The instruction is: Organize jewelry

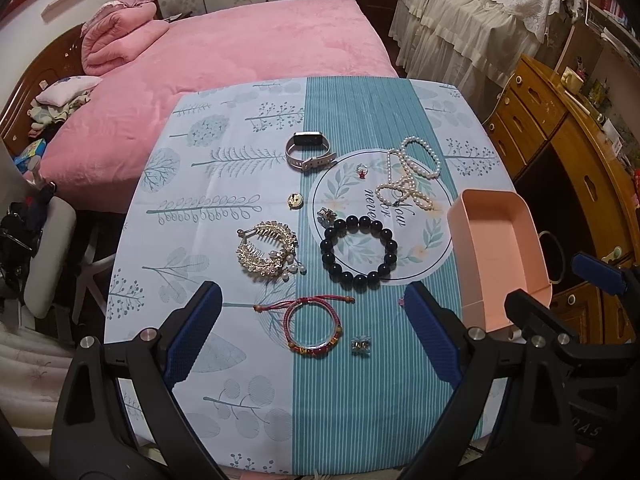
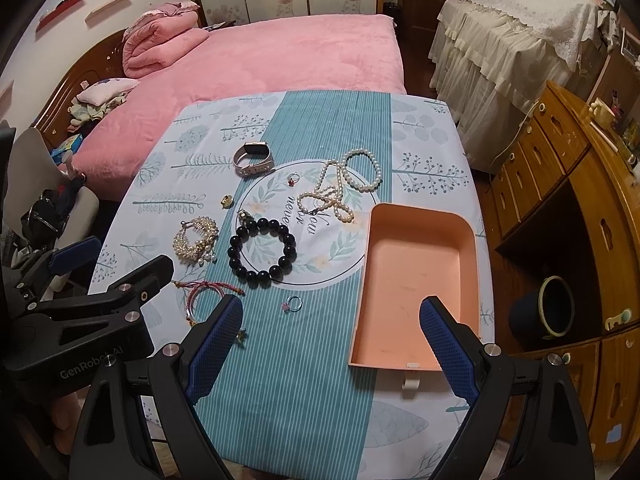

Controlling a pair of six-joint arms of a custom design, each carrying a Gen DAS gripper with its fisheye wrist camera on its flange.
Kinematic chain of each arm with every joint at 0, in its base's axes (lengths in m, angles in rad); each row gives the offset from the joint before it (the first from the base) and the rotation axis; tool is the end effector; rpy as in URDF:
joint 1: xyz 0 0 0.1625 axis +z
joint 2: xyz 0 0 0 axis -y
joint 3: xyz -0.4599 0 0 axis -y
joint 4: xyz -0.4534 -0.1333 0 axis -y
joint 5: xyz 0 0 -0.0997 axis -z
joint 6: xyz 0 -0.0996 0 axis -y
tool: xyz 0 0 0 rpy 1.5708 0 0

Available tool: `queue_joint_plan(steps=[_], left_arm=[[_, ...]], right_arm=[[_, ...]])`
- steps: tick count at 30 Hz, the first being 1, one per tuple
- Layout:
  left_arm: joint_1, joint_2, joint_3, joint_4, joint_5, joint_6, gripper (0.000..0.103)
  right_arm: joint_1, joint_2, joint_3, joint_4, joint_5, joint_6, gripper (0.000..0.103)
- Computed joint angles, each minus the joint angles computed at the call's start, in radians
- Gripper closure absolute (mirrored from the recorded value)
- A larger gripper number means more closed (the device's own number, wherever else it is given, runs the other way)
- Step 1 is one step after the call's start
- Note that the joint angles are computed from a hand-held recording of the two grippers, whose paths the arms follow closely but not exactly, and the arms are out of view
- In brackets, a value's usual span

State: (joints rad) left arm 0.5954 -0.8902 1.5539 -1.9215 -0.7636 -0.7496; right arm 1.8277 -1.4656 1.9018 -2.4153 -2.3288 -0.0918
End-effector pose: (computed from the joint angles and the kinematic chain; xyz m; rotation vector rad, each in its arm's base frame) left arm -0.4812 -0.5738 0.1444 0.4204 2.3078 -0.5188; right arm 0.2099 -0.5440 0.4015 0.2179 -2.3595 0.5648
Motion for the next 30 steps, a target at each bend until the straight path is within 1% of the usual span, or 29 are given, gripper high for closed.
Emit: queue_joint_plan(steps=[18, 30], left_arm=[[0.005, 0.012, -0.013, -0.008, -0.003, 0.014, 0.011], [-0.002, 0.019, -0.052, 0.059, -0.003, -0.026, 0.012]], right_arm=[[-0.002, 0.001, -0.006, -0.003, 0.000, -0.007, 0.011], [0.000, -0.002, -0.030, 0.028, 0.018, -0.013, 0.011]])
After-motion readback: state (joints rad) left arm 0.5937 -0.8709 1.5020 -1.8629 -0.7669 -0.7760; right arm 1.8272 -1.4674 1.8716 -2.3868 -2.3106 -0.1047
